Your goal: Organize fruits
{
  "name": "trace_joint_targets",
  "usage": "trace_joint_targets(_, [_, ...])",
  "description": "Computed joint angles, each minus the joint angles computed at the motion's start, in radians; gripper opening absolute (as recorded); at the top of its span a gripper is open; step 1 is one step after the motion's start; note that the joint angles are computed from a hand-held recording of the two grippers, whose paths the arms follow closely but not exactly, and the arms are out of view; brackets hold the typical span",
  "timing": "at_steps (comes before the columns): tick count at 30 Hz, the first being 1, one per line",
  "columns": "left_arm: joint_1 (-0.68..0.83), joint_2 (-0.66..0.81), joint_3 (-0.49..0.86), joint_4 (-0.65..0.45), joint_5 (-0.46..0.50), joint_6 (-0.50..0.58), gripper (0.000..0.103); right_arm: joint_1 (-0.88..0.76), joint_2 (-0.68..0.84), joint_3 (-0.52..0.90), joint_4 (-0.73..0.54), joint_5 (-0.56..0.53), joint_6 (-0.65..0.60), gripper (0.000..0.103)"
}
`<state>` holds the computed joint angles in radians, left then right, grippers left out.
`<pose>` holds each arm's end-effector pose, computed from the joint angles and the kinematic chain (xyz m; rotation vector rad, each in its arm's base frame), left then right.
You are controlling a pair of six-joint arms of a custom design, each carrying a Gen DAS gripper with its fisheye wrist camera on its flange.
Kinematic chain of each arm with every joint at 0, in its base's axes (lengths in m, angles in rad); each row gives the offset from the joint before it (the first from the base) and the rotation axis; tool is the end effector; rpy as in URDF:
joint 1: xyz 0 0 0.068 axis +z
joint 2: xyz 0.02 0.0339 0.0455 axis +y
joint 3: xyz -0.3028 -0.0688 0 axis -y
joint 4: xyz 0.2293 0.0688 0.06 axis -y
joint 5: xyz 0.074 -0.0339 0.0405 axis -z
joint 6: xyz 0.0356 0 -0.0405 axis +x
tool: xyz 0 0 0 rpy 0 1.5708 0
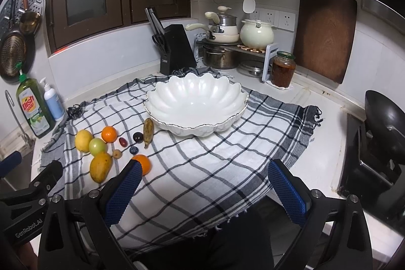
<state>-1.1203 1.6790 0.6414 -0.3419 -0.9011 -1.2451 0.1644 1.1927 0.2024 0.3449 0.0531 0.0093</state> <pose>0.1293 -0.2032 0.1532 -0.2426 2.2212 0.2104 0.1697 0.0262 0.1702 -0.1424 2.2108 0.0372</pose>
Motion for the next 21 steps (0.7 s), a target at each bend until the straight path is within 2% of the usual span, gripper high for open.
trace_joint_targets(21, [0.0, 0.004, 0.007, -0.005, 0.003, -0.003, 0.103, -0.006, 0.005, 0.002, 0.001, -0.008, -0.002, 0.1])
